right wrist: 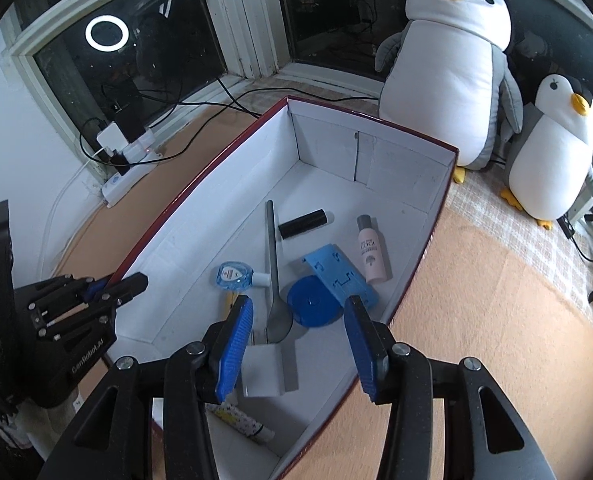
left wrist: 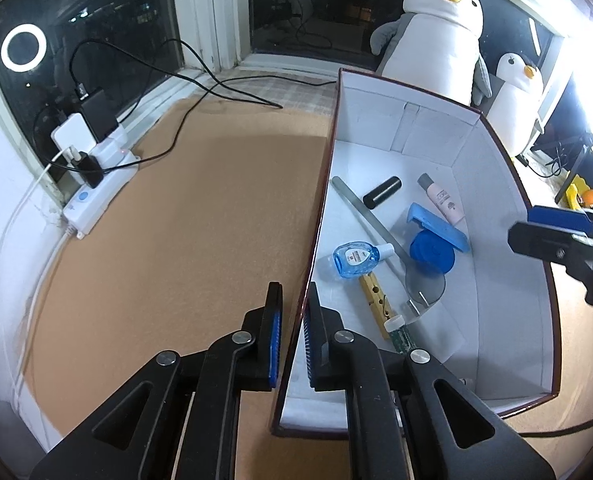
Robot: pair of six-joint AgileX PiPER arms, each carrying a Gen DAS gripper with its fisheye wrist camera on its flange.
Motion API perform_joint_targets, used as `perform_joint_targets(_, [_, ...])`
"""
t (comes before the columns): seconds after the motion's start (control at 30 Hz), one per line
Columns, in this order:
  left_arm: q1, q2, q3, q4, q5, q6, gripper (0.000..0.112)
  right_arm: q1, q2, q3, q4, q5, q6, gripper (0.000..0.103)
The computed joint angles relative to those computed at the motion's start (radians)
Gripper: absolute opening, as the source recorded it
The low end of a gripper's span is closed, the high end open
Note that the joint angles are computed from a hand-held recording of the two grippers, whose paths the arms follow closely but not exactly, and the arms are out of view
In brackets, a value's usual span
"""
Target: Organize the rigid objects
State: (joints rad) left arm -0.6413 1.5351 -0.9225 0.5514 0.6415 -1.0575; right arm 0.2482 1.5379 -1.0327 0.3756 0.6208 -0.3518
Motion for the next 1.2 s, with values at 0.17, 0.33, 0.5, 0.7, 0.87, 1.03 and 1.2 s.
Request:
perform_joint_targets(0.17, [-0.023,-0.036,0.007,0.028,0.023,-0.033,0.018,0.001,-0.074,0.059,-0.005,-0.008,0.015,0.045])
perform_joint_targets(0.33, [-0.062,-0.071,0.004,0.053,0.063,-0.056,0.026,0.006,-0.164,0.12,-0.029,-0.017,0.055,0.06])
perform_joint_targets(0.5, [-0.107,-0.115,0.004,0.069,0.105,-0.083,0.034,0.005,-0.248,0.166,-0.054,-0.01,0.093,0.066])
perform_joint_targets(0.7, [-0.17,-0.152,-0.007,0.1,0.158,-0.123,0.043,0.018,-0.35,0.221,-0.145,-0.013,0.197,0.07])
perform_joint_targets(0.87, [-0.216,-0.172,-0.019,0.103,0.199,-0.143,0.049,0.049,-0.434,0.263,-0.253,-0.014,0.313,0.073])
perform_joint_targets(1.03, [-0.248,-0.183,-0.031,0.097,0.229,-0.153,0.051,0.038,-0.506,0.29,-0.276,0.004,0.345,0.076])
perform_joint_targets(1.2, [-0.285,-0.191,-0.043,0.126,0.263,-0.174,0.056,0.017,-0.544,0.302,-0.265,0.02,0.332,0.076])
